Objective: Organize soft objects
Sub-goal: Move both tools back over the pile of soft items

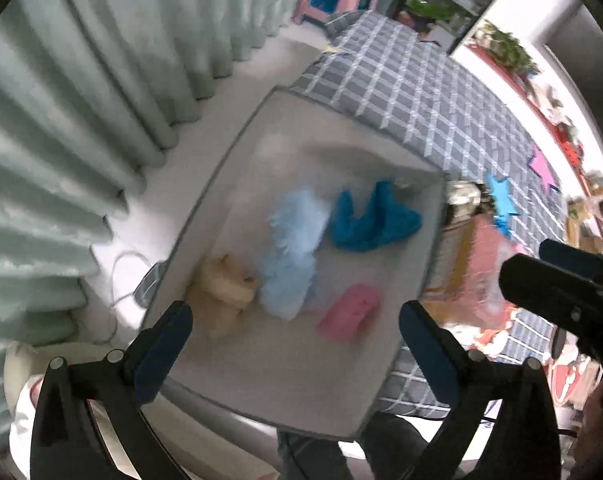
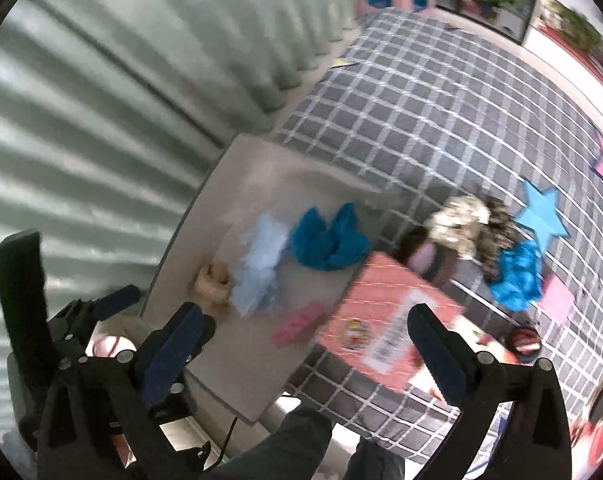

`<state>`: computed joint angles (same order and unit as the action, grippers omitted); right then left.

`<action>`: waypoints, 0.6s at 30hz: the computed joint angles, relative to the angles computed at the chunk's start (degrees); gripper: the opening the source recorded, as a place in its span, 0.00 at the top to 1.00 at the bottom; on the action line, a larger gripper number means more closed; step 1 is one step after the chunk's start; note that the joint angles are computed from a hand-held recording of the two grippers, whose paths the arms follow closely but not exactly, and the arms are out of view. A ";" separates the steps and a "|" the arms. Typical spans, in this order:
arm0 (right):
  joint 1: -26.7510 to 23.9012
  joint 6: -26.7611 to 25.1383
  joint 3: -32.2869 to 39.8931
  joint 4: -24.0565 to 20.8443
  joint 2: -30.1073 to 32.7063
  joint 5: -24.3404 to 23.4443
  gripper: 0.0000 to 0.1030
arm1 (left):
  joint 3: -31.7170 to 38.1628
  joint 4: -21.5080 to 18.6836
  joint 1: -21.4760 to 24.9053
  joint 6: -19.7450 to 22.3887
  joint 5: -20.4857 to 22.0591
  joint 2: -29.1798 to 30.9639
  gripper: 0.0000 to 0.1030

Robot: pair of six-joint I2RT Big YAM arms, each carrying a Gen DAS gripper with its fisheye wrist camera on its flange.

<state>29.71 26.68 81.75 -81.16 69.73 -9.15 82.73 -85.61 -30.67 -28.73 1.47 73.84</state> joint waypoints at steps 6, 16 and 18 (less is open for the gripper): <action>-10.02 1.34 -3.77 -1.39 -5.33 0.97 0.00 | 7.77 0.00 -5.01 3.06 0.27 5.37 0.00; -33.68 0.57 -17.54 -4.17 -13.53 -3.48 0.00 | 27.19 -5.19 -11.57 7.03 4.22 19.98 0.00; -38.31 0.72 -20.61 -4.36 -14.37 -5.28 0.00 | 31.83 -7.01 -12.42 7.28 5.03 23.70 0.00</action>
